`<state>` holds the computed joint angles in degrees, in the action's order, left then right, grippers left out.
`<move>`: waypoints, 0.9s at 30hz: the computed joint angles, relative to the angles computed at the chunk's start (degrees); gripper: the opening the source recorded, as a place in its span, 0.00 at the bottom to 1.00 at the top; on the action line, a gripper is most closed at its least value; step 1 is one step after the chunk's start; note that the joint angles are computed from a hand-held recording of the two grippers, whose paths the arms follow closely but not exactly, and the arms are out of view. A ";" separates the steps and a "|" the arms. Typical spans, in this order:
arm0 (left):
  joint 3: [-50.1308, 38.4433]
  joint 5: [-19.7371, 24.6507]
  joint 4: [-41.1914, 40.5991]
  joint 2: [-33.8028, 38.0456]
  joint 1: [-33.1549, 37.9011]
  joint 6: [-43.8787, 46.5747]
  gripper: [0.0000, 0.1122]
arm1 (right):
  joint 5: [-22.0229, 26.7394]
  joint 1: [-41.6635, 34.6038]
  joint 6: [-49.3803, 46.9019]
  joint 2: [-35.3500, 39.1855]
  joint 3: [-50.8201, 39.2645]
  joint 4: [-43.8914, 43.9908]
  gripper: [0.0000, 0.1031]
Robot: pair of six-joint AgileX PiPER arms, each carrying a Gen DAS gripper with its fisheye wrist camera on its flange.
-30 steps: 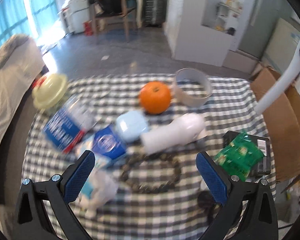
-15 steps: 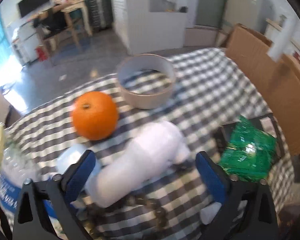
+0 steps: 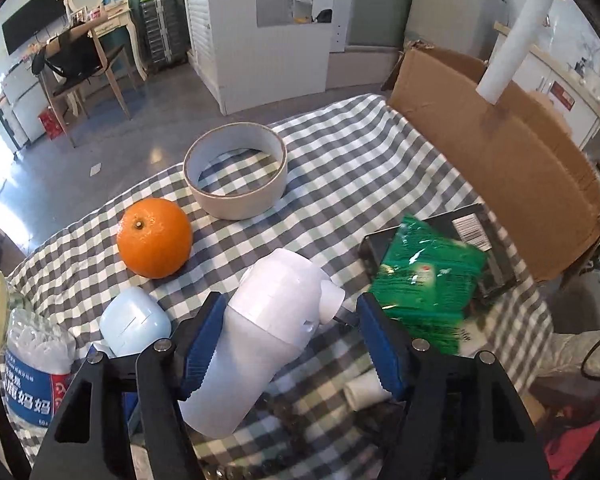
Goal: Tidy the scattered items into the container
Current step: 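Carry the vacuum into the cardboard box and open both grippers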
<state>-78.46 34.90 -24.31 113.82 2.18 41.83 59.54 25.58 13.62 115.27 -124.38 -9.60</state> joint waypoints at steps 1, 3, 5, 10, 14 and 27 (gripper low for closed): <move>0.31 0.46 0.24 -0.88 -0.17 -0.55 0.61 | -0.52 -0.17 0.02 -1.00 1.17 0.00 0.07; 0.63 1.19 -0.82 -2.74 -0.38 -0.36 0.61 | -1.03 -0.32 0.41 -2.57 2.63 -0.37 0.07; 0.71 2.58 -2.18 -5.62 -1.14 -0.09 0.61 | -2.47 -0.76 0.82 -5.32 5.81 -0.74 0.07; -3.60 7.54 -3.46 -10.44 -6.41 -1.04 0.61 | -5.74 -2.66 1.33 -11.43 12.36 -1.35 0.07; -11.18 11.83 -2.09 -10.38 -13.83 -4.39 0.61 | -7.25 -5.06 1.11 -14.44 17.17 0.11 0.07; -46.68 24.09 9.23 12.90 -30.69 -24.37 0.61 | -9.07 -16.81 -6.42 -11.40 30.77 7.82 0.07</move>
<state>-125.14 58.99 -15.09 126.72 -28.52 17.46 50.47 8.78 7.20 103.87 -93.61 -1.79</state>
